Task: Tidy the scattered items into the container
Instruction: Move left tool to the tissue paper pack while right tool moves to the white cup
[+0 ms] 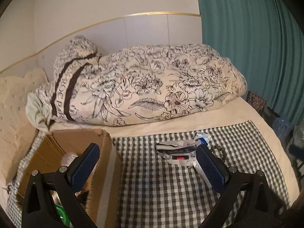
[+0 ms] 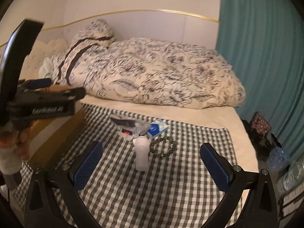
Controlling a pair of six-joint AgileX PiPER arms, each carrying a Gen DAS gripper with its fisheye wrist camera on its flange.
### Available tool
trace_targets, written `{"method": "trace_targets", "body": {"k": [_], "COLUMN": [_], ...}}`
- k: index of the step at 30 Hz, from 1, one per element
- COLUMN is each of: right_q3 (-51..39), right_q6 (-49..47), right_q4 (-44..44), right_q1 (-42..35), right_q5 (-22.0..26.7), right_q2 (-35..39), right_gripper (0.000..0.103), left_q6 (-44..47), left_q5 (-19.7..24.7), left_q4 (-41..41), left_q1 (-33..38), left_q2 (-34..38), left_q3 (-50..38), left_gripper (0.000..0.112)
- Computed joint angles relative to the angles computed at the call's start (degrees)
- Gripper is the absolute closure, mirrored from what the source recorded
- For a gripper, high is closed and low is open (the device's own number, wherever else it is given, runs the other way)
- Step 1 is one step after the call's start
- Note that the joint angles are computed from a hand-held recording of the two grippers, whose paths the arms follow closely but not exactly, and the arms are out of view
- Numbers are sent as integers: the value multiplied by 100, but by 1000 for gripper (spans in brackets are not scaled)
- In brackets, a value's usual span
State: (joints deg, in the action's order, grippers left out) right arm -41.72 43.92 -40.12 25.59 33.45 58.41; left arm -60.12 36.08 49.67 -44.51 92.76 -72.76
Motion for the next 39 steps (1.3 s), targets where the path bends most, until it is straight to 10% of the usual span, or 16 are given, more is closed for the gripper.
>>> {"method": "trace_targets", "body": {"k": [17, 24, 31, 39], "right_q3": [258, -3, -134, -335], "right_q6": [-1319, -623, -405, -2056], "right_q4": [1589, 853, 576, 2117], "right_q1": [-1252, -1295, -1448, -1622], "right_q5": [-1860, -2149, -2463, -2626], "right_q2": [1770, 2844, 3436, 3849], "right_gripper": [1, 32, 34, 55], "left_q6": [979, 1195, 2052, 2724], "left_q5": [-346, -561, -805, -794], "left_q4": [-1186, -1386, -2406, -3035], "left_q1": [516, 615, 782, 792], "left_q2": [1419, 1868, 2476, 3159], "left_q3": [-983, -1293, -1838, -2715], "left_gripper": [9, 9, 9, 9]}}
